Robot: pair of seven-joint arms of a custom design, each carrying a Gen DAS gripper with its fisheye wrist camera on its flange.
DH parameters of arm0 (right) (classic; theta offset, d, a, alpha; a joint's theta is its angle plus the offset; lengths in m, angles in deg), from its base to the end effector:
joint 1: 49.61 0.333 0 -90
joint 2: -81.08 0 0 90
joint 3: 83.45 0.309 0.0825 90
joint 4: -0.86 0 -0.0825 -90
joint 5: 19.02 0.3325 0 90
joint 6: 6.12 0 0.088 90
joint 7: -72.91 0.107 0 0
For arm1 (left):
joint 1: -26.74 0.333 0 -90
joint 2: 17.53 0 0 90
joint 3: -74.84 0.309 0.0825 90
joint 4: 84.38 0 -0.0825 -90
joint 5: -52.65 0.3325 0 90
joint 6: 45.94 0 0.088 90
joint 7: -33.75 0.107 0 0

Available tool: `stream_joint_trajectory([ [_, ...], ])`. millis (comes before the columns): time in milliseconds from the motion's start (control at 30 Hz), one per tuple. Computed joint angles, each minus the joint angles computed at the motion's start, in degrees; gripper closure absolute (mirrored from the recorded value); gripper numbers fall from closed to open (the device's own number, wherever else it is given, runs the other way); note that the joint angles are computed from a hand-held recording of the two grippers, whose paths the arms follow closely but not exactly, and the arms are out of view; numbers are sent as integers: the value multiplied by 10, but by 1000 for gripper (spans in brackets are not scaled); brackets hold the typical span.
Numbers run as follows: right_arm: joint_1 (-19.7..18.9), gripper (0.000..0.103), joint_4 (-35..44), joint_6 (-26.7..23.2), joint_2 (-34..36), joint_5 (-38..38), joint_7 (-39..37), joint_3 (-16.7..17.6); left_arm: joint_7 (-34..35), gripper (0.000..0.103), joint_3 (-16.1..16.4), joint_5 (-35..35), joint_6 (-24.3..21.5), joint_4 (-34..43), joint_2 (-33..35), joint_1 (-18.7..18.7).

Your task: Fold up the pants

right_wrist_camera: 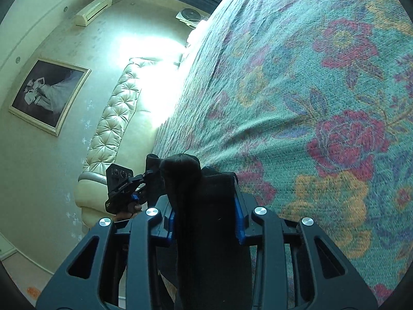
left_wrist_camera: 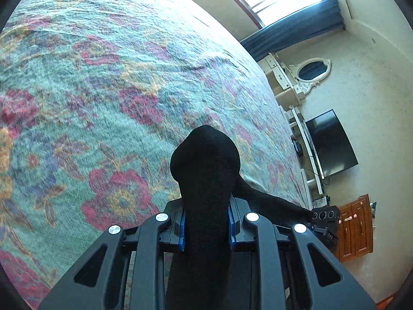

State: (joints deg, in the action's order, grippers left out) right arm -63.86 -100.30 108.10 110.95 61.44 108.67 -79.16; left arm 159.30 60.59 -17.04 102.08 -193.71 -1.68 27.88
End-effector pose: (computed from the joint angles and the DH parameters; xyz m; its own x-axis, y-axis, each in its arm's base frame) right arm 0.6182 -0.0526 0.3177 0.1419 -0.4252 -0.8939 -0.9165 0.2847 -0.2810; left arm 0.5888 -0.1086 0.4131 -0.0704 -0.7002 0.7104 -0.8846 -0.2853 -0.3689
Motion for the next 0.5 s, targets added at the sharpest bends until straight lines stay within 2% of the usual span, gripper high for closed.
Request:
stream_joint_trajectory([
  [133, 9, 70, 47, 19, 43, -3, 41, 7, -38, 79, 7, 48, 2, 42, 37, 2],
  [267, -7, 71, 64, 19, 74, 1, 52, 22, -64, 78, -4, 81, 1, 67, 75, 15],
  [367, -9, 70, 63, 28, 75, 3, 48, 29, -50, 73, -23, 61, 2, 67, 93, 34],
  [433, -8, 65, 58, 33, 68, -2, 45, 30, -33, 66, -34, 32, -6, 64, 100, 50],
  [500, -16, 52, 47, 20, 61, 2, 50, 32, 6, 63, -46, -18, -28, 57, 98, 72],
])
